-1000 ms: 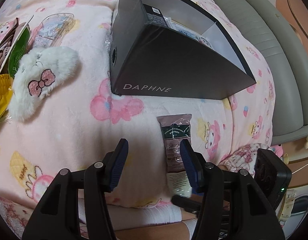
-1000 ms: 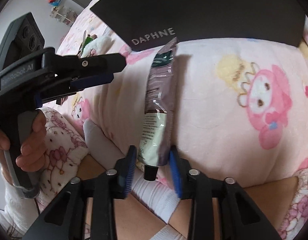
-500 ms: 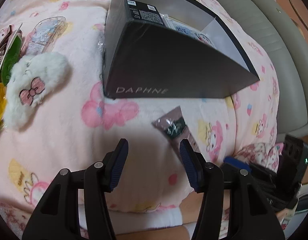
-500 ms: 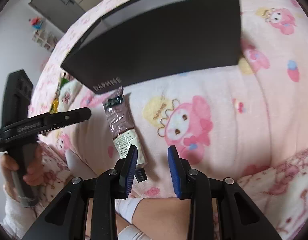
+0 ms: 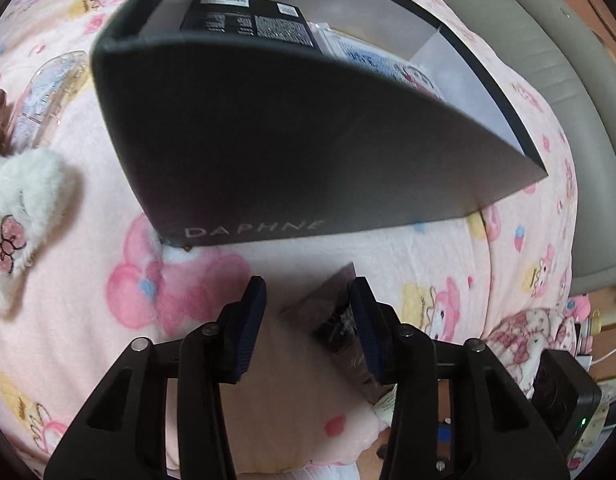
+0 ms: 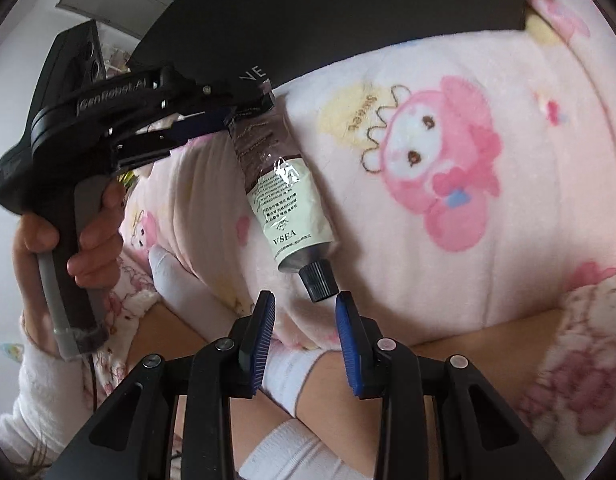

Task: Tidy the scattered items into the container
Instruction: 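Lift the tube with the right gripper and turn it sideways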

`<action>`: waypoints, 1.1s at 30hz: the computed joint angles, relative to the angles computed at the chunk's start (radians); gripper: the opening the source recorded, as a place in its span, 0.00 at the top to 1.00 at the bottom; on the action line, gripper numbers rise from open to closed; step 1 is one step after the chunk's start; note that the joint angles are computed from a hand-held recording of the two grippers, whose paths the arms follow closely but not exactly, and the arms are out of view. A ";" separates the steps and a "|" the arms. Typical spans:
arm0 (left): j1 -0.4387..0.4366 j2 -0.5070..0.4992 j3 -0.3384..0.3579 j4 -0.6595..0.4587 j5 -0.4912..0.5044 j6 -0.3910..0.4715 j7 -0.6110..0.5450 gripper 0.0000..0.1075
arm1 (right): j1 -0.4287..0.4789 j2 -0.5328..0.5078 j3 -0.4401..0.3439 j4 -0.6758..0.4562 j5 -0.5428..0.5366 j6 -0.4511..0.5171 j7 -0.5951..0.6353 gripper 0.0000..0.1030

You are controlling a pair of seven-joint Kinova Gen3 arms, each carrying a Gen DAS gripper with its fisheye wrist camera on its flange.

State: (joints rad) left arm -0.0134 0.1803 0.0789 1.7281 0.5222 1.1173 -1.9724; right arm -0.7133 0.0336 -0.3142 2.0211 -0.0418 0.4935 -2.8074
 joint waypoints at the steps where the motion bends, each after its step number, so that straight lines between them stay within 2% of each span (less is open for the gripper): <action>1: -0.001 -0.003 0.000 0.001 -0.002 0.002 -0.006 0.60 | -0.005 -0.012 0.000 0.009 0.020 -0.004 -0.033 0.80; 4: -0.002 -0.016 -0.002 0.012 -0.003 0.012 -0.019 0.63 | -0.004 -0.028 -0.003 0.019 0.073 -0.005 -0.111 0.82; 8: -0.025 -0.026 -0.014 0.024 0.038 0.034 -0.050 0.62 | 0.003 -0.048 -0.018 0.001 0.159 0.063 -0.205 0.82; 10: -0.051 -0.020 -0.024 0.025 0.072 0.076 -0.078 0.62 | 0.004 -0.063 -0.020 0.006 0.215 0.085 -0.270 0.82; 13: -0.073 -0.024 -0.034 0.035 0.096 0.105 -0.104 0.63 | 0.042 -0.105 -0.039 0.021 0.258 0.124 -0.341 0.82; 16: -0.056 -0.039 -0.034 0.035 0.082 0.062 -0.058 0.63 | 0.069 -0.129 -0.075 0.020 0.319 0.174 -0.431 0.82; 18: -0.058 -0.028 -0.041 0.026 0.077 0.041 -0.029 0.58 | 0.078 -0.135 -0.100 0.012 0.362 0.195 -0.484 0.82; 20: -0.056 -0.013 -0.037 0.015 0.065 0.037 -0.010 0.54 | 0.080 -0.128 -0.098 0.009 0.359 0.178 -0.472 0.82; 23: -0.043 -0.013 -0.025 0.014 0.029 0.035 -0.012 0.53 | 0.065 -0.110 -0.051 0.024 0.311 0.119 -0.395 0.81; 27: -0.054 -0.010 -0.021 0.006 0.042 0.084 -0.056 0.53 | 0.097 -0.106 -0.057 0.068 0.295 0.018 -0.425 0.80; 30: -0.070 -0.016 -0.027 0.006 0.066 0.117 -0.092 0.53 | 0.110 -0.099 -0.064 0.039 0.345 0.050 -0.436 0.80; 33: -0.113 -0.008 -0.030 0.008 0.127 0.162 -0.119 0.53 | 0.113 -0.104 -0.050 0.028 0.366 0.038 -0.440 0.80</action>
State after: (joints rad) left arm -0.1260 0.1720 0.0484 1.7363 0.6493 1.2789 -2.0916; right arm -0.6006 -0.0700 -0.3644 2.0493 0.3238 0.5316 -3.2478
